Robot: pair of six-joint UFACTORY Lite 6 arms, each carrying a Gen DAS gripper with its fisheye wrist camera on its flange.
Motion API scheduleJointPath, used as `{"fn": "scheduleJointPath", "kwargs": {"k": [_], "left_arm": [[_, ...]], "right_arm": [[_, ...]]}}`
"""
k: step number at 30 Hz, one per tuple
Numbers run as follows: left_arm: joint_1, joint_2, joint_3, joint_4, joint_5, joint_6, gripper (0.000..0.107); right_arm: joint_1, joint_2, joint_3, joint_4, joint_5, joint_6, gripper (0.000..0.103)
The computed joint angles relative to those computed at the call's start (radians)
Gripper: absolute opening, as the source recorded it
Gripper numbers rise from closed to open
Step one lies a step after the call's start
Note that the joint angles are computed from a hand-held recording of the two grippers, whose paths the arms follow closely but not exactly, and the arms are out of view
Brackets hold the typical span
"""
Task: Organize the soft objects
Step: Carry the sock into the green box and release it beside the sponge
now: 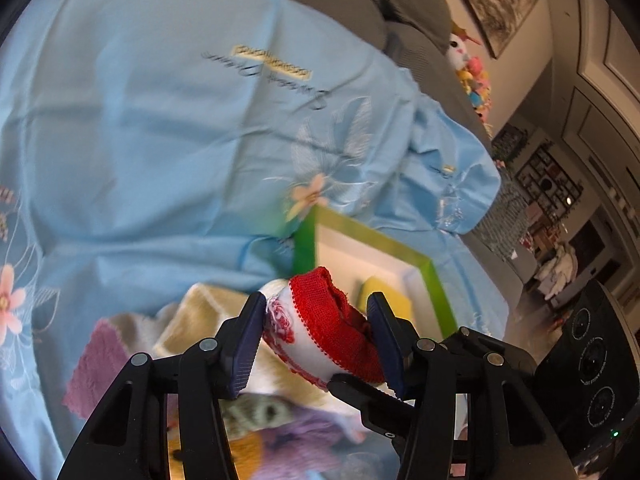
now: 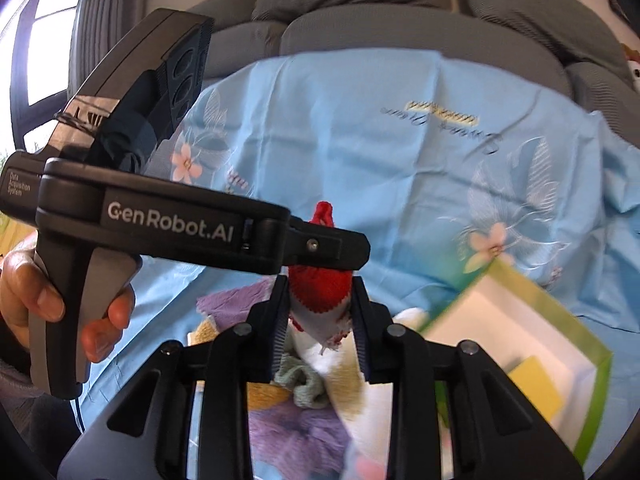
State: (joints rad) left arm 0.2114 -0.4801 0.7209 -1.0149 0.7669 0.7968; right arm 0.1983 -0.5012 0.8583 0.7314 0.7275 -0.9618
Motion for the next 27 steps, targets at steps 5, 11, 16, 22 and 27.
{"fn": "scheduleJointPath", "kwargs": {"k": [5, 11, 16, 22, 27], "left_arm": [[-0.286, 0.102, 0.147, 0.156, -0.175, -0.236, 0.053], [-0.519, 0.326, 0.339, 0.312, -0.291, -0.446, 0.053], [-0.639, 0.558, 0.514, 0.405, -0.333, -0.566, 0.053], [-0.693, 0.785, 0.666, 0.465, -0.332, -0.669, 0.053], [-0.698, 0.900, 0.726, 0.553, -0.327, -0.799, 0.061]], "right_arm": [[-0.229, 0.006, 0.047, 0.094, 0.126, -0.139, 0.029], [-0.498, 0.084, 0.097, 0.170, 0.239, -0.292, 0.029], [-0.651, 0.218, 0.123, 0.205, 0.260, -0.389, 0.029], [-0.673, 0.393, 0.163, 0.176, 0.200, -0.374, 0.033], [-0.653, 0.491, 0.186, 0.117, 0.115, -0.312, 0.048]]}}
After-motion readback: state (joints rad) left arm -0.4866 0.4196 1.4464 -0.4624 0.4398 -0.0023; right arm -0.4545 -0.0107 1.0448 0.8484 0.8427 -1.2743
